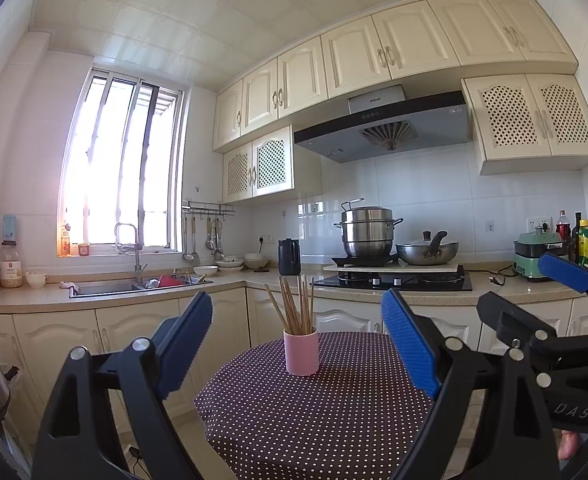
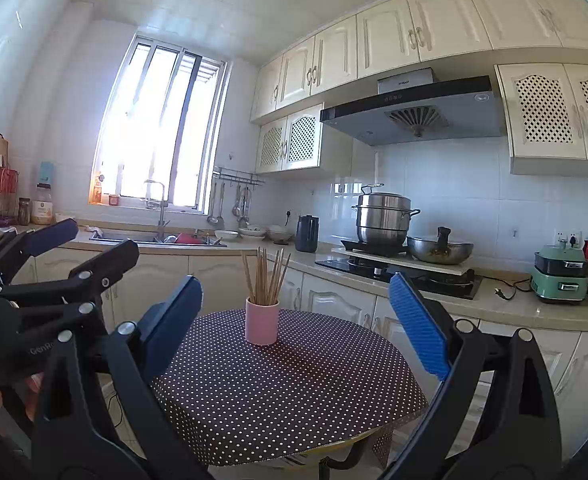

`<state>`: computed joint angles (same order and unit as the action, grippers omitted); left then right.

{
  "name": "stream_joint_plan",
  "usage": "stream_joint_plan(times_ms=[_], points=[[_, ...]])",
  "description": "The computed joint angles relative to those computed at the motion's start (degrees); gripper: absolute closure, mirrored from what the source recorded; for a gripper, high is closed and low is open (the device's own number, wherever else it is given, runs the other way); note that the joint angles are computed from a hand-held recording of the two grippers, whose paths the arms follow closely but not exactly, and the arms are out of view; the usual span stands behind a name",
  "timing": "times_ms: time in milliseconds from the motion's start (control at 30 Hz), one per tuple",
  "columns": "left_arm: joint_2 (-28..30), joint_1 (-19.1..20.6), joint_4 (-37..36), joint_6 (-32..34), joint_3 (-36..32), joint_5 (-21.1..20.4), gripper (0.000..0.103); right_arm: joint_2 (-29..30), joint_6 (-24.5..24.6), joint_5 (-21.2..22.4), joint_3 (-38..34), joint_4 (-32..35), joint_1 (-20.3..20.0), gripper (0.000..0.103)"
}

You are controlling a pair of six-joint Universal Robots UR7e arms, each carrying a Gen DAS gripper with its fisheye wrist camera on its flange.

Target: Organize utensils

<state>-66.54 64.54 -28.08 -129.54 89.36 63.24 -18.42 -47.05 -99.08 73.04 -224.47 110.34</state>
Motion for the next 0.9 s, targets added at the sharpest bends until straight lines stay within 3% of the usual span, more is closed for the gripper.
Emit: stream_joint_plan(times_ms=[467,900], points=[[1.4,0.7,1.6,-0.5,-2.0,-0.3,0.018,1.1,0.8,0.1,-2.1,2.1,-0.7,0.010],[8.2,3.1,8.0,-1.0,-11.0,-3.3,0.018,4.3,3.0,-2.0,-8.4,10.2,-3.0,0.009]])
